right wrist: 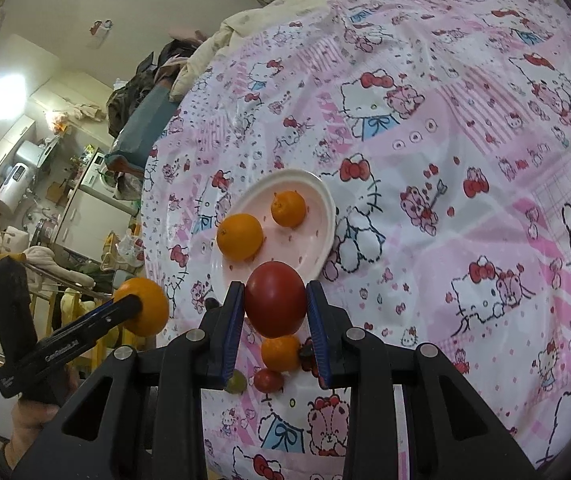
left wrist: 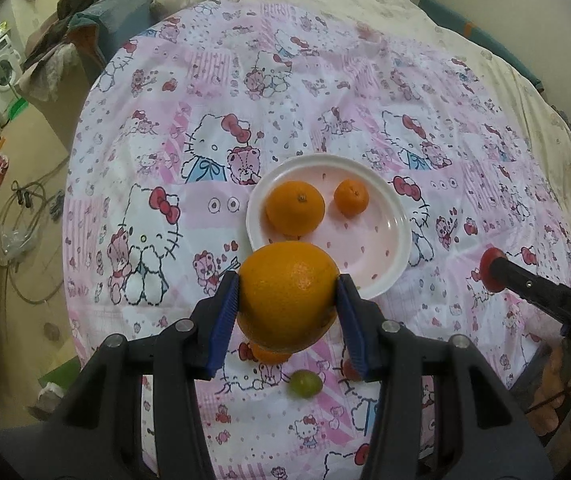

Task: Organize fruits
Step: 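Lift and carry the orange with the left gripper while the right carries the tomato to the plate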

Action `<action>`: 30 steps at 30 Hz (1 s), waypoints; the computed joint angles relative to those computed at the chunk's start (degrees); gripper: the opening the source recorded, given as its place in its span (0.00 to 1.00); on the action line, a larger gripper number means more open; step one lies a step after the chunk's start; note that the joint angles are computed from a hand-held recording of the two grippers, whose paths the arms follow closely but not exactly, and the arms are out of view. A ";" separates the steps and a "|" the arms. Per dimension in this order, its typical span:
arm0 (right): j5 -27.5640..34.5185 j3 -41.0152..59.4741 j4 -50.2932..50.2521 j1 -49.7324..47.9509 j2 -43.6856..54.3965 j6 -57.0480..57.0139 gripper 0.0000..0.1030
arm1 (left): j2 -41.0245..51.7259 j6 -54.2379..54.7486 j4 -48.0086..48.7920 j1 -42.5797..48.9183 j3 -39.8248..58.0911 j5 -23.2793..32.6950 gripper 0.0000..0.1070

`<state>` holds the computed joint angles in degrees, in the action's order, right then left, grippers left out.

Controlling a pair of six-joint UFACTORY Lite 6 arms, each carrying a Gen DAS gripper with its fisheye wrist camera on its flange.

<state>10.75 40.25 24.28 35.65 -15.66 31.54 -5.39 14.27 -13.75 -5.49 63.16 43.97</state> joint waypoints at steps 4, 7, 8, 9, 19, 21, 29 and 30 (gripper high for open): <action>0.81 2.04 6.23 -2.47 1.99 -8.28 0.32 | 4.47 -0.48 0.62 -0.43 2.65 -0.93 0.41; 2.61 5.16 14.13 -5.43 5.39 -19.00 0.32 | 8.08 -1.55 1.97 -0.67 5.00 -1.53 0.41; 3.19 6.03 16.65 -6.38 6.33 -22.34 0.32 | 9.67 -1.88 2.26 -0.60 6.13 -1.58 0.41; 3.73 6.91 19.75 -7.33 7.38 -26.14 0.32 | 10.91 -1.84 2.21 -0.36 6.98 -1.66 0.41; 9.55 20.60 26.99 -11.95 24.16 -40.42 0.32 | 22.89 -1.34 -0.50 0.91 14.90 -1.96 0.41; 11.23 23.94 27.84 -12.42 28.75 -42.52 0.32 | 24.38 -1.12 -1.56 1.05 17.42 -1.40 0.41; 14.13 32.98 26.64 -12.31 39.70 -43.79 0.32 | 43.09 -2.43 -3.18 -2.74 42.90 4.04 0.41; 14.18 33.65 26.15 -12.22 40.48 -43.60 0.32 | 45.35 -2.82 -2.80 -3.39 45.73 4.71 0.41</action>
<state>24.93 73.90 50.43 23.43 24.82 -12.06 39.96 11.45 -16.55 -8.88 108.89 48.68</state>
